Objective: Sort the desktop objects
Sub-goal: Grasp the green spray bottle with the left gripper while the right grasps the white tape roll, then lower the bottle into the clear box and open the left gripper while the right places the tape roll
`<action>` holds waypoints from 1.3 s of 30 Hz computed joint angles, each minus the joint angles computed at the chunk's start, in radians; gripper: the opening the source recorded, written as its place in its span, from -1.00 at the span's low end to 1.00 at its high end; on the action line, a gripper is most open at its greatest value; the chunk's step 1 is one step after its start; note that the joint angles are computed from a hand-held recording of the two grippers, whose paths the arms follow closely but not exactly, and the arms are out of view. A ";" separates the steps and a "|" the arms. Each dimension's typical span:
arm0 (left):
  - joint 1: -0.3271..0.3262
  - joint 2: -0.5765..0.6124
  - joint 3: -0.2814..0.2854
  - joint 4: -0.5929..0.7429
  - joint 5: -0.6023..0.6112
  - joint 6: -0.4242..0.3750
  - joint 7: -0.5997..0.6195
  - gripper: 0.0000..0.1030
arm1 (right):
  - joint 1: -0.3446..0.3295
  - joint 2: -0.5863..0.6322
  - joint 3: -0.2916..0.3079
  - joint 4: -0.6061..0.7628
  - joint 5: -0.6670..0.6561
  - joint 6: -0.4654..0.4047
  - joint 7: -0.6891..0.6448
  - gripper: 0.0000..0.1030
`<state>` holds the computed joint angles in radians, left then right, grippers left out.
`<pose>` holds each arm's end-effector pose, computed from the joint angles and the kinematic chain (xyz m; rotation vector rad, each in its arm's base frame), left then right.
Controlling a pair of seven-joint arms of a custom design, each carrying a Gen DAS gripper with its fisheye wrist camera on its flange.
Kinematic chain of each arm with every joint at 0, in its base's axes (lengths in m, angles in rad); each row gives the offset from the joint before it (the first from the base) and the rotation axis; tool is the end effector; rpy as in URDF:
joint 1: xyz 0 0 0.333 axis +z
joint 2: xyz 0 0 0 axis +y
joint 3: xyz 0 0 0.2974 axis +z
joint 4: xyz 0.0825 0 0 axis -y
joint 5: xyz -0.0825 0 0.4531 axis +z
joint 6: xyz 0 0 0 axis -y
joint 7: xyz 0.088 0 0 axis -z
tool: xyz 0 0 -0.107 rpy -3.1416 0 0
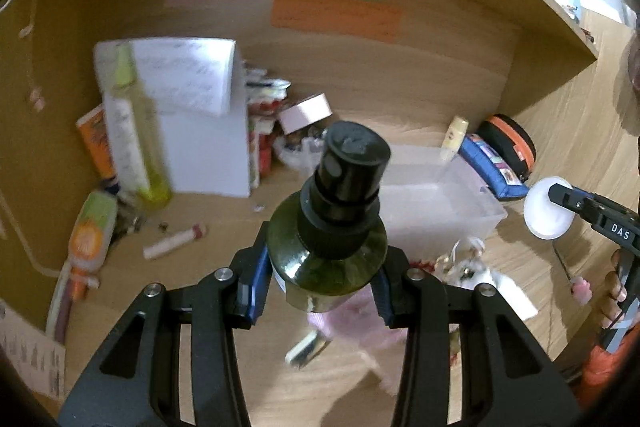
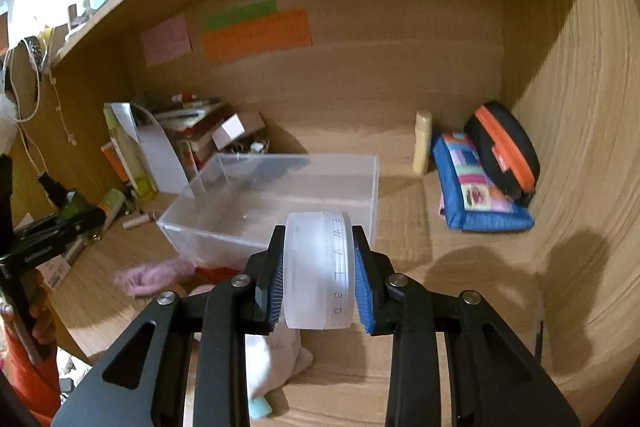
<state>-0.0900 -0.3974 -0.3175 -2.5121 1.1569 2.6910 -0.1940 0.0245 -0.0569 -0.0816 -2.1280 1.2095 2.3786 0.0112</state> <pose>0.4628 -0.2288 0.4034 -1.9235 1.2852 -0.8204 0.6216 -0.0262 0.4201 -1.9771 0.9240 -0.3349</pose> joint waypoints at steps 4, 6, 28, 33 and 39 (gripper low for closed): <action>0.020 0.068 0.023 0.064 0.023 0.049 0.030 -0.17 | 0.006 0.021 0.007 0.036 0.013 0.001 0.008 -0.47; 0.027 0.108 0.034 0.102 0.031 0.064 0.049 -0.17 | 0.007 0.036 0.011 0.055 0.013 0.002 0.016 -0.47; -0.036 0.497 0.162 0.422 -0.240 0.118 0.463 -0.17 | 0.023 0.311 0.102 0.313 -0.252 0.057 0.274 -0.47; -0.042 0.523 0.161 0.440 -0.357 0.110 0.600 -0.17 | 0.023 0.350 0.118 0.340 -0.317 0.054 0.306 -0.47; -0.049 0.551 0.148 0.472 -0.485 0.056 0.766 -0.17 | 0.030 0.371 0.129 0.345 -0.374 0.066 0.313 -0.47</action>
